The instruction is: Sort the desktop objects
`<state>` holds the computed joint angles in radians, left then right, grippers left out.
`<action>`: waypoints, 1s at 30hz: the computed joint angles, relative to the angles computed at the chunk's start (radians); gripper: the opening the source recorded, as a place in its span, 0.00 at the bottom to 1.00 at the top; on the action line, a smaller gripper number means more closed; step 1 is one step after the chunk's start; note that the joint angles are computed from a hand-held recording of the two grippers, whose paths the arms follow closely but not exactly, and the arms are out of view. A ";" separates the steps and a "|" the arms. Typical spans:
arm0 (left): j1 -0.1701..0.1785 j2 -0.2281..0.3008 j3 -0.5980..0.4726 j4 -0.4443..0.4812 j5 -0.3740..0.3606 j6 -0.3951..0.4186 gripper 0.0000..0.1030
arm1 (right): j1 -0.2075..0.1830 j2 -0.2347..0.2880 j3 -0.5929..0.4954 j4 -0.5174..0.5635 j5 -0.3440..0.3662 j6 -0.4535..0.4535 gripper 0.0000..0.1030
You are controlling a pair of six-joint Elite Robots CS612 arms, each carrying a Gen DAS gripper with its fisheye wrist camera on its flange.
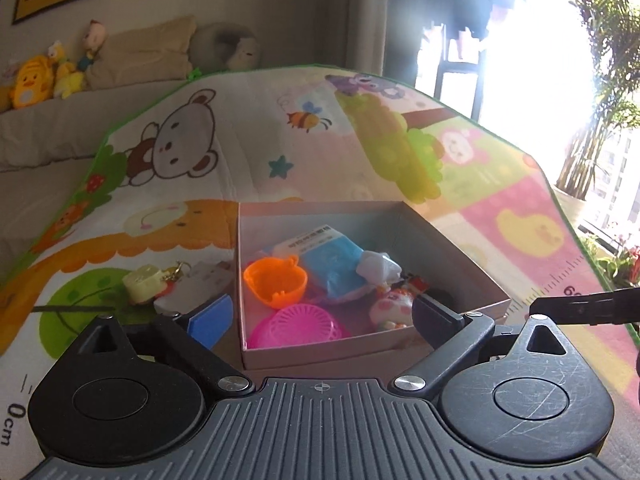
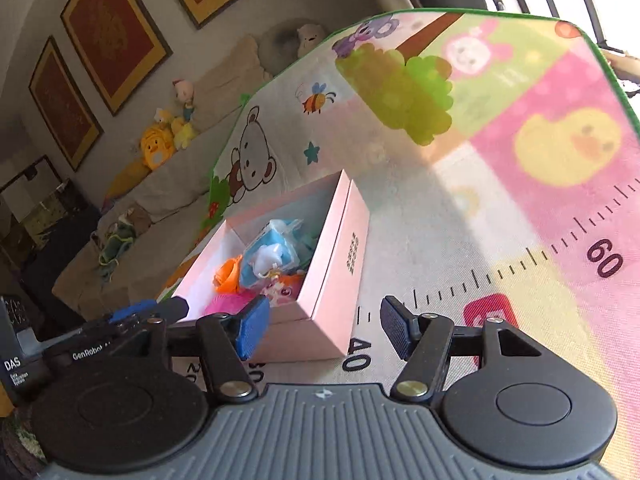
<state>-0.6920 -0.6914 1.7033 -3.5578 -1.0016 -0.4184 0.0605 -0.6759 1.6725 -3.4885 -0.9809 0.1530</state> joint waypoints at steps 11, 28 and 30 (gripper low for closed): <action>-0.025 -0.073 0.123 -0.062 -0.457 0.143 0.98 | 0.033 -0.102 0.096 0.120 -0.204 -0.298 0.68; -0.046 -0.115 0.094 0.404 -0.934 0.338 0.70 | 0.079 -0.003 0.028 -0.086 -0.426 0.052 0.75; -0.055 -0.122 0.092 0.443 -0.918 0.367 0.63 | 0.081 -0.001 0.030 -0.089 -0.428 0.055 0.75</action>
<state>-0.7473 -0.8132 1.7951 -3.1147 -1.9196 -0.0512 0.1413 -0.6770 1.7025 -3.5774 -1.4093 0.2082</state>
